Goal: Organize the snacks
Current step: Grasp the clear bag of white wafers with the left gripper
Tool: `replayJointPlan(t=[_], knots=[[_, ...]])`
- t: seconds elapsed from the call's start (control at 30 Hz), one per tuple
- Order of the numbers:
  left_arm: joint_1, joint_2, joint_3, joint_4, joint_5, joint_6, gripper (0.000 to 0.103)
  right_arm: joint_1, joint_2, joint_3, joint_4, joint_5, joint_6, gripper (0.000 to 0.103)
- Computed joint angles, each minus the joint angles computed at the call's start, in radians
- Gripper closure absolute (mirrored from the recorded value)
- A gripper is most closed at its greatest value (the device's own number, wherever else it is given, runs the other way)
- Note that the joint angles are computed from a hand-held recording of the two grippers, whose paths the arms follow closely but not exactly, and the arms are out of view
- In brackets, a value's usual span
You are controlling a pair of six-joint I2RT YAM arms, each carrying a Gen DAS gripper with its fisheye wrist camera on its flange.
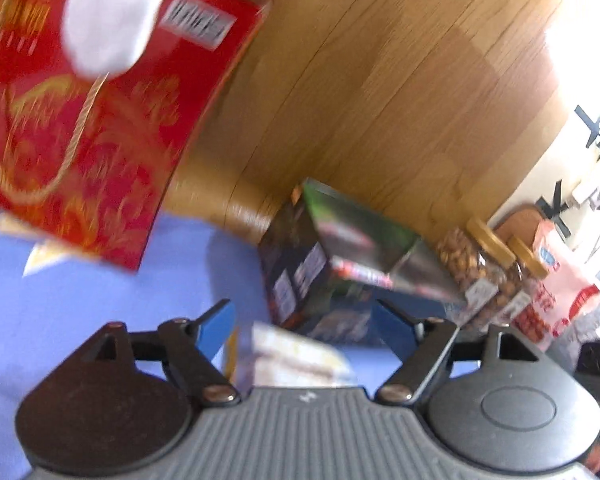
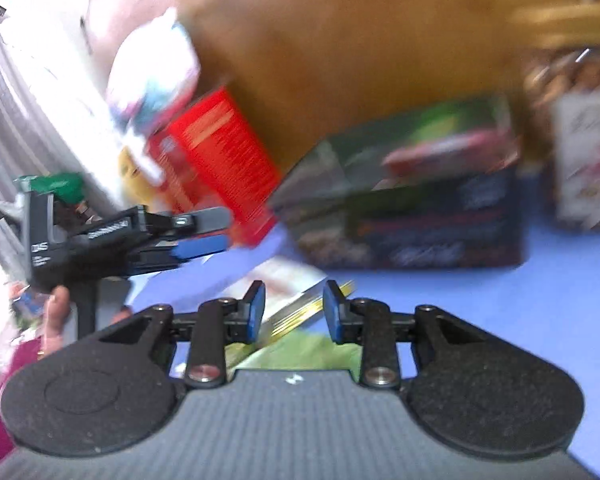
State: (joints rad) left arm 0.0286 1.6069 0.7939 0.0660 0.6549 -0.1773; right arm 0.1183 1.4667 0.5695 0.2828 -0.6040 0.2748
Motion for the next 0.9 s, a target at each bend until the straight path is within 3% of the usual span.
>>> replayJointPlan(t=[0.07, 0.13, 0.17, 0.23, 0.27, 0.4, 0.53, 0.67, 0.73, 0.9], knots=[[0.018, 0.032, 0.016, -0.041, 0.033, 0.016, 0.023, 0.073, 0.035, 0.029, -0.009, 0.083, -0.014, 0.045], [0.021, 0.068, 0.03, -0.062, 0.065, 0.021, 0.023, 0.152, 0.089, 0.059, -0.008, 0.18, -0.037, 0.037], [0.018, 0.085, 0.036, -0.066, 0.075, 0.026, 0.028, 0.186, 0.126, 0.088, -0.018, 0.22, -0.038, 0.037], [-0.003, 0.104, 0.03, -0.053, 0.044, 0.023, 0.047, 0.219, 0.186, 0.123, -0.025, 0.251, -0.037, 0.038], [-0.008, 0.097, 0.019, -0.044, 0.033, 0.02, 0.056, 0.234, 0.191, 0.119, -0.012, 0.28, -0.033, 0.045], [0.024, -0.044, -0.076, -0.031, 0.068, 0.015, 0.057, 0.319, 0.109, 0.07, 0.01, 0.391, -0.04, 0.048], [0.12, -0.276, -0.206, -0.085, 0.202, 0.061, 0.057, 0.443, -0.146, -0.15, 0.122, 0.524, -0.074, 0.051], [0.197, -0.517, -0.34, -0.229, 0.284, 0.154, 0.056, 0.599, -0.385, -0.325, 0.112, 0.637, -0.077, 0.051], [0.25, -0.608, -0.386, -0.364, 0.328, 0.253, 0.056, 0.704, -0.484, -0.409, 0.102, 0.732, -0.045, 0.051], [0.21, -0.793, -0.508, -0.532, 0.273, 0.337, 0.056, 0.893, -0.584, -0.501, 0.021, 0.937, 0.129, 0.051]])
